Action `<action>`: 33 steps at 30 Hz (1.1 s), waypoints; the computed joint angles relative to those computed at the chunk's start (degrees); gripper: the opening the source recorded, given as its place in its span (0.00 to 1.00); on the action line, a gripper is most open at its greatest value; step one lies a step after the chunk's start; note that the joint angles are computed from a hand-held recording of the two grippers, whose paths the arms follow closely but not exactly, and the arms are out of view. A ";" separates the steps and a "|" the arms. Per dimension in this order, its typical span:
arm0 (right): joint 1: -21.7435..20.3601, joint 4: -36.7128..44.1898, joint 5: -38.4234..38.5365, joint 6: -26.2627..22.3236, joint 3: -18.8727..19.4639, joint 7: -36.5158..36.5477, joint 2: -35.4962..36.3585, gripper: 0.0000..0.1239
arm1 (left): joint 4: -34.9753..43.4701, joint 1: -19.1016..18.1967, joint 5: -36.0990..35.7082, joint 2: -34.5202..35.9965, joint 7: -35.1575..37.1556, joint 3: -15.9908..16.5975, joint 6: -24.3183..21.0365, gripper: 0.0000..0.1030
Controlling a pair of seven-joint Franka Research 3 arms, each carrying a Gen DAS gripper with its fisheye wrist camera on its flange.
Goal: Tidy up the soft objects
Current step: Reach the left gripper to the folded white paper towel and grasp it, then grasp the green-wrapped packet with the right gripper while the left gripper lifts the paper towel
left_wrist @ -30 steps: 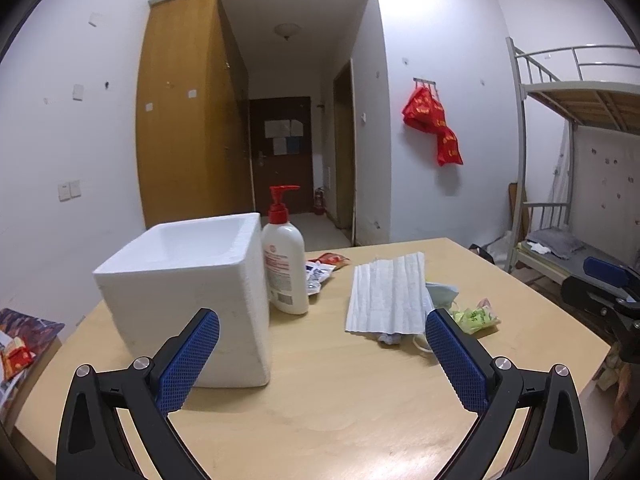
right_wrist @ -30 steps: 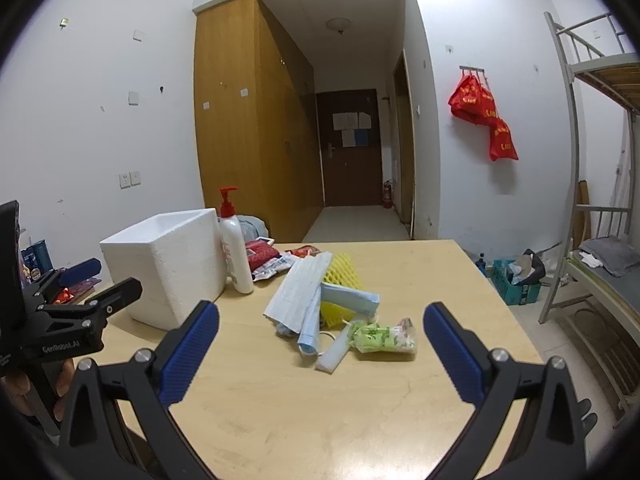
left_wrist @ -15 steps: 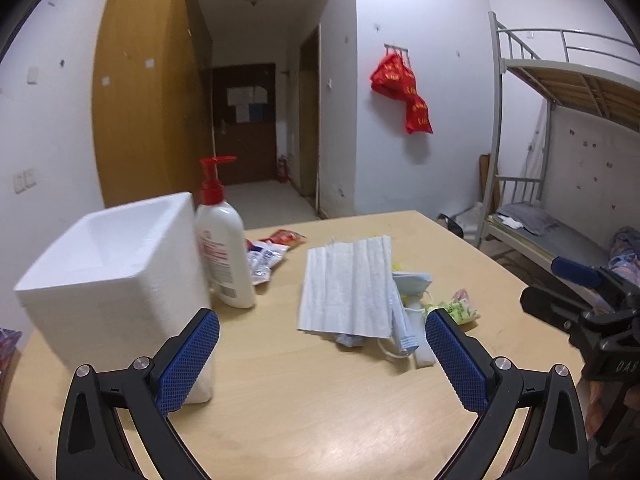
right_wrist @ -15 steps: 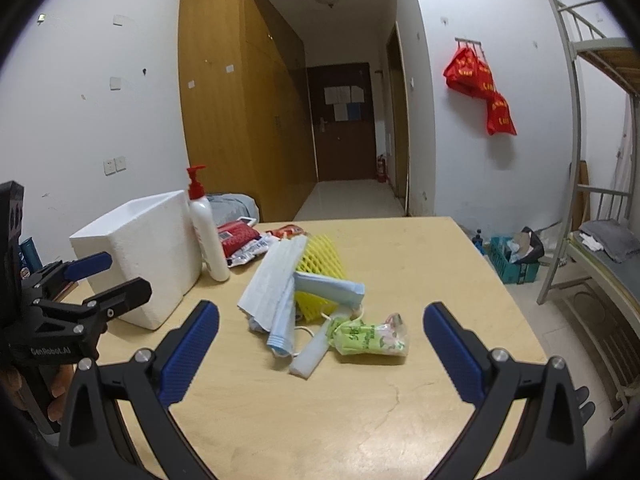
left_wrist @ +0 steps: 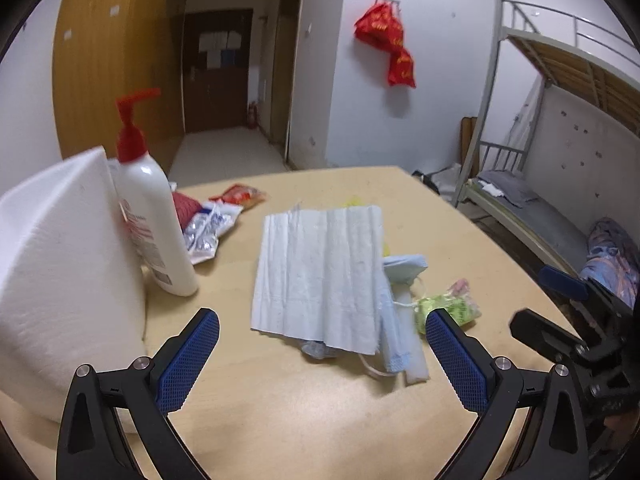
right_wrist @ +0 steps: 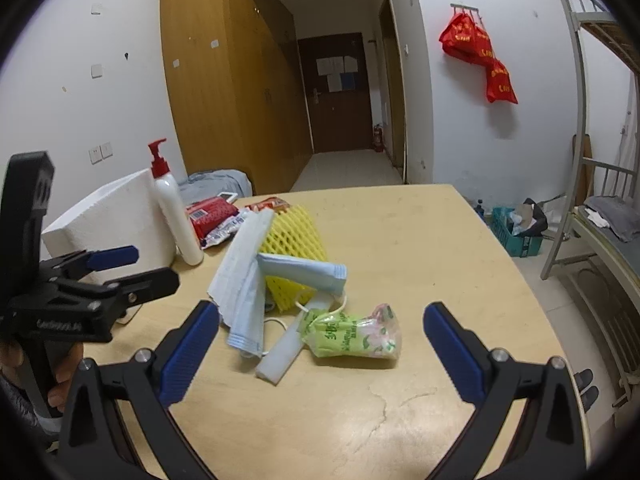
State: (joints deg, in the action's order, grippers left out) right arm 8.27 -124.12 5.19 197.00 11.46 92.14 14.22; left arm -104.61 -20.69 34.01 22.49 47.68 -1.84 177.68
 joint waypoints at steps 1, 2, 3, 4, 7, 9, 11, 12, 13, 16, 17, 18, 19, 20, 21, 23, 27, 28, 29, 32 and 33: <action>0.44 0.67 0.24 -0.84 -0.51 -0.35 0.40 0.83 | 1.43 2.81 -2.39 1.29 2.73 -3.40 -1.32 1.00; -0.22 1.11 -0.16 -1.25 0.02 -0.34 0.77 0.83 | 2.43 3.99 -3.92 2.13 4.21 -4.91 -2.30 1.00; -0.56 1.46 -0.26 -1.68 0.34 -0.43 1.02 0.83 | 3.27 4.53 -5.02 2.86 5.25 -5.67 -2.97 1.00; -0.90 1.95 -0.34 -2.22 0.64 -0.62 1.34 0.83 | 4.50 6.05 -6.76 4.03 7.51 -7.65 -3.75 1.00; -2.68 3.05 -0.63 -3.51 2.36 -1.28 2.11 0.83 | 7.40 8.81 -11.13 6.71 13.31 -11.44 -6.27 0.96; -6.03 3.75 -1.60 -4.54 5.66 -1.36 2.83 0.83 | 8.65 10.21 -14.24 7.99 16.51 -13.29 -7.45 0.95; -9.44 4.47 -2.23 -5.82 9.16 -1.92 3.61 0.83 | 9.26 12.12 -17.67 9.30 19.66 -15.55 -7.18 0.93; -9.98 4.88 -2.03 -6.24 9.76 -2.53 4.02 0.83 | 9.56 12.75 -19.08 9.80 20.95 -16.35 -7.17 0.93; -10.06 5.40 -1.61 -6.95 9.88 -3.24 4.34 0.83 | 9.95 14.25 -20.85 10.61 23.15 -18.24 -6.92 0.92; -11.89 6.86 -0.05 -8.57 12.03 -5.49 5.46 0.83 | 11.54 14.98 -23.91 12.18 26.24 -19.40 -7.48 0.87; -12.36 7.14 0.52 -8.89 12.66 -6.22 5.70 0.83 | 11.91 15.37 -24.89 12.60 27.28 -19.96 -7.69 0.85; -12.07 7.50 1.18 -9.38 12.48 -6.86 5.85 0.83 | 12.26 15.29 -25.60 12.94 27.90 -19.94 -7.77 0.84; -12.00 7.97 1.72 -10.07 12.52 -7.62 6.10 0.83 | 12.81 14.61 -25.85 13.22 28.01 -19.16 -7.99 0.83; -11.39 8.39 2.34 -10.64 12.01 -8.22 6.28 0.83 | 13.20 13.62 -25.83 13.33 27.74 -18.02 -8.11 0.80; -9.72 8.90 2.93 -11.45 10.30 -8.52 6.35 0.83 | 13.27 13.07 -25.86 13.35 27.69 -17.36 -7.96 0.79; -6.53 9.94 3.88 -12.81 6.96 -9.05 6.61 0.83 | 13.36 12.47 -25.84 13.49 27.87 -16.65 -7.74 0.75; -6.87 11.50 6.68 -14.92 7.50 -11.90 7.56 0.83 | 14.14 13.08 -26.84 14.35 29.14 -17.33 -8.46 0.57; -5.86 11.81 7.09 -15.26 6.44 -12.18 7.60 0.83 | 14.24 13.22 -27.08 14.52 29.50 -17.49 -8.69 0.52; -5.08 12.06 7.52 -15.67 5.66 -12.59 7.63 0.83 | 14.58 13.52 -27.36 14.90 30.07 -17.79 -8.95 0.46; -1.59 12.81 8.48 -16.53 2.05 -13.10 7.75 0.83 | 15.24 14.25 -28.44 15.53 31.72 -18.71 -9.74 0.32; -1.37 12.93 9.15 -16.64 1.91 -13.76 7.79 0.83 | 14.87 14.28 -28.69 15.36 31.93 -18.69 -9.12 0.30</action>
